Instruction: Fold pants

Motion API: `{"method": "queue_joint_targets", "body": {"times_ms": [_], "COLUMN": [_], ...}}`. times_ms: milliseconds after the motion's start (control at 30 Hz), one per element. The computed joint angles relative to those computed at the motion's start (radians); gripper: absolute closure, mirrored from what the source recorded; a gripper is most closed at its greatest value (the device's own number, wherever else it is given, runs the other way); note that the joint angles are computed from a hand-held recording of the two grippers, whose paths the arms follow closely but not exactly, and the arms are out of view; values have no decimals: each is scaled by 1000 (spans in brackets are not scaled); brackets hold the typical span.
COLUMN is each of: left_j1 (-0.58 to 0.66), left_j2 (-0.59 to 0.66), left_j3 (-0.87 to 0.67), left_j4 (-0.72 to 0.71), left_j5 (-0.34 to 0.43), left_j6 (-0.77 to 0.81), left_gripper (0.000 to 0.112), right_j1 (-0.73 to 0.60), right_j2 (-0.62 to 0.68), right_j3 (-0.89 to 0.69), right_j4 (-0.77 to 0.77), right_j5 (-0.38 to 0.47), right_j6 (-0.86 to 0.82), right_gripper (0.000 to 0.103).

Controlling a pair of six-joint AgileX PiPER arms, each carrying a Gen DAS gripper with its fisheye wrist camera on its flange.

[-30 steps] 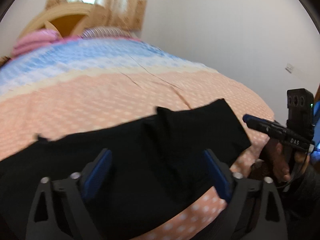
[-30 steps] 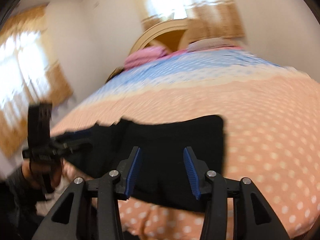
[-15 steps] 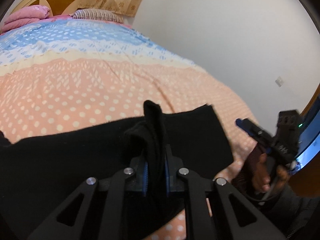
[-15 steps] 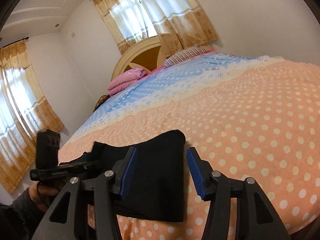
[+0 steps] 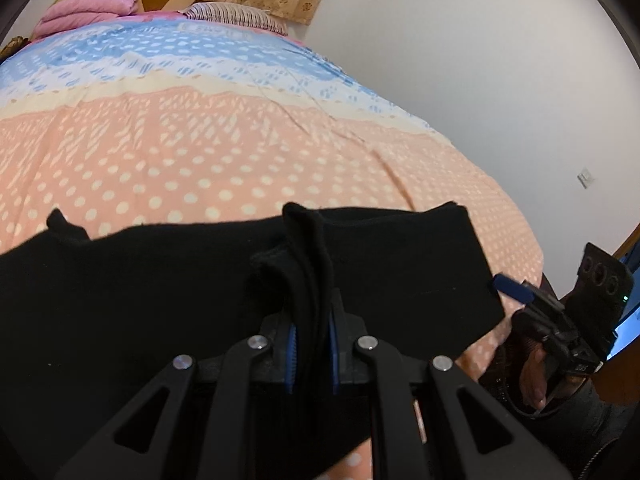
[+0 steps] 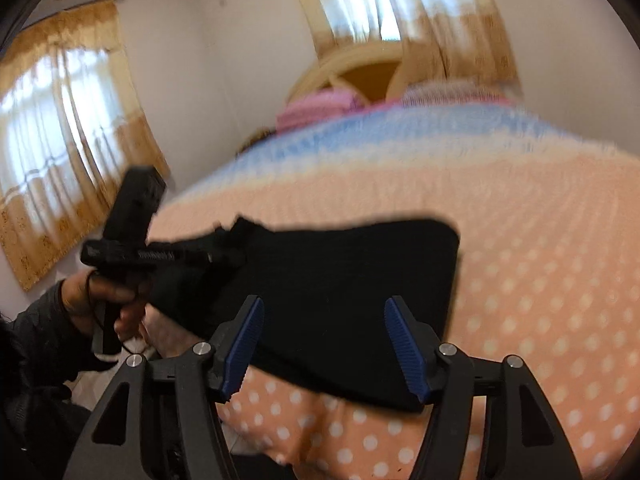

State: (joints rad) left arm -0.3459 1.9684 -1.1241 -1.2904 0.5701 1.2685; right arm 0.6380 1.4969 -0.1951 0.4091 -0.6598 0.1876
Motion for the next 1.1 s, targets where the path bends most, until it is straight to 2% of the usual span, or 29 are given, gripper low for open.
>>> {"method": "queue_joint_targets", "body": {"times_ms": [33, 67, 100, 200, 300, 367, 400, 467, 700, 733, 767, 800, 867, 933, 1000, 1100], "left_j1": [-1, -7, -9, -7, 24, 42, 52, 89, 331, 378, 427, 479, 581, 653, 704, 742], "left_j2": [-1, -11, -18, -28, -43, -79, -99, -152, -222, -219, -213, -202, -175, -145, -106, -48], "left_j3": [6, 17, 19, 31, 51, 89, 109, 166, 247, 251, 252, 246, 234, 221, 201, 170], "left_j4": [-16, -18, -7, -23, -45, -90, -115, -192, -220, -238, -257, -259, -296, -332, -342, -333], "left_j5": [-5, -21, -33, -44, -14, -36, -49, -80, -162, -174, -181, -183, -177, -170, -164, -121], "left_j6": [24, 39, 35, 70, 94, 152, 190, 298, 437, 465, 490, 492, 530, 569, 578, 554], "left_gripper": [97, 93, 92, 92, 89, 71, 65, 46, 45, 45, 45, 45, 45, 45, 45, 45], "right_j1": [-46, -65, -57, -34, 62, 103, 128, 154, 161, 164, 153, 146, 164, 149, 129, 137], "right_j2": [32, 56, 57, 28, -10, -43, -54, -36, 210, 244, 287, 340, 357, 338, 298, 268], "right_j3": [-19, -23, -11, -4, -8, -28, -51, -122, -390, -425, -479, -524, -527, -511, -466, -420], "right_j4": [-75, -110, -106, -64, 143, 217, 261, 290, 80, 75, 89, 143, 207, 112, -39, -11], "right_j5": [41, 42, 16, 17, 7, 13, 29, 81, 200, 227, 294, 330, 288, 298, 257, 189], "right_j6": [45, 64, 56, 26, -123, -209, -263, -342, -279, -283, -307, -357, -423, -337, -173, -168], "right_gripper": [39, 39, 39, 39, 39, 39, 39, 39, 39, 39, 39, 38, 38, 38, 38, 38]}}
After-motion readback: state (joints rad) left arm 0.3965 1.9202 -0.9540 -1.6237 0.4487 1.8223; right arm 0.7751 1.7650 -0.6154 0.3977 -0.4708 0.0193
